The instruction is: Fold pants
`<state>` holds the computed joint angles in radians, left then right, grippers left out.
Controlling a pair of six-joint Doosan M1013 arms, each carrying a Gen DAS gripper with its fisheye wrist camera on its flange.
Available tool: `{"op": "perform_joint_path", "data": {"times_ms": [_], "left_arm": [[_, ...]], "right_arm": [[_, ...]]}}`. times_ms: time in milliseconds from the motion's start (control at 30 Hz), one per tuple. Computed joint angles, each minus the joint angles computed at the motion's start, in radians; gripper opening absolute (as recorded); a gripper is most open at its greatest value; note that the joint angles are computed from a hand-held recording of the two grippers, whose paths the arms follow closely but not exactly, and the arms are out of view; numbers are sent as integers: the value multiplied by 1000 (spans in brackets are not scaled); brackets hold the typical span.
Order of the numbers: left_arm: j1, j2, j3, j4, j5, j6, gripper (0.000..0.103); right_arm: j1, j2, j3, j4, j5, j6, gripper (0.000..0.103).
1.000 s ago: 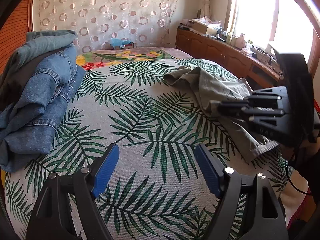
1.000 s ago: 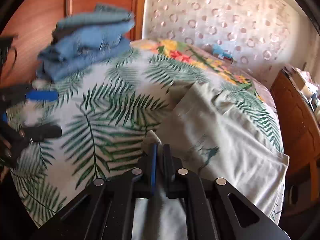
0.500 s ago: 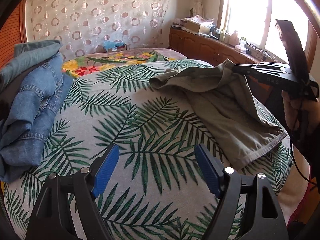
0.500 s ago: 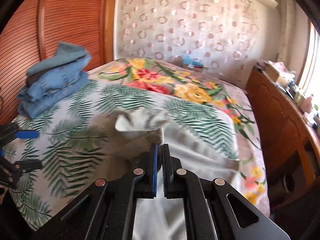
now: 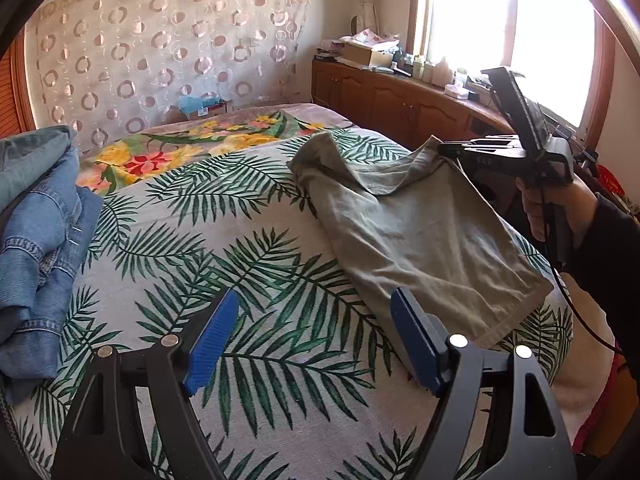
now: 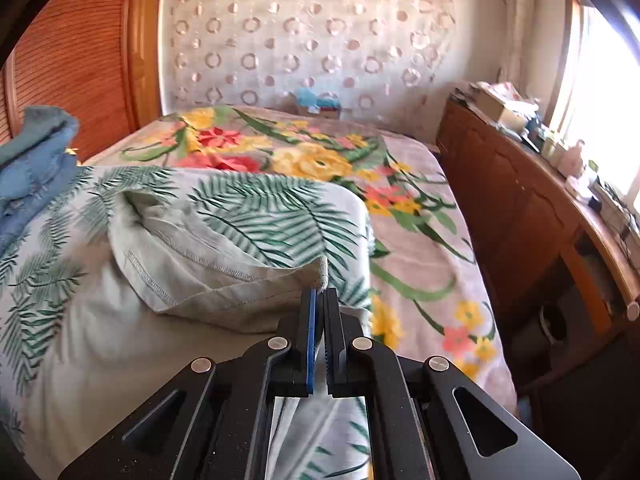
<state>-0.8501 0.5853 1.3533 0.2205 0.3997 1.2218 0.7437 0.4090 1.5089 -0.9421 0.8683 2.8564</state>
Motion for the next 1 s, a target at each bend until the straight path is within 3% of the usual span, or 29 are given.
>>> {"op": "perform_joint_path", "data": {"times_ms": [400, 667, 733, 1000], "left_arm": [[-8, 17, -17, -27, 30, 30, 79], [0, 38, -62, -65, 51, 79, 79], [2, 50, -84, -78, 64, 97, 79], [13, 89, -158, -94, 111, 130, 79]], "right_arm": [[-8, 0, -25, 59, 60, -3, 5], [-7, -27, -4, 45, -76, -38, 33], [-13, -27, -5, 83, -136, -100, 33], [-47, -1, -36, 263, -253, -331, 34]]}}
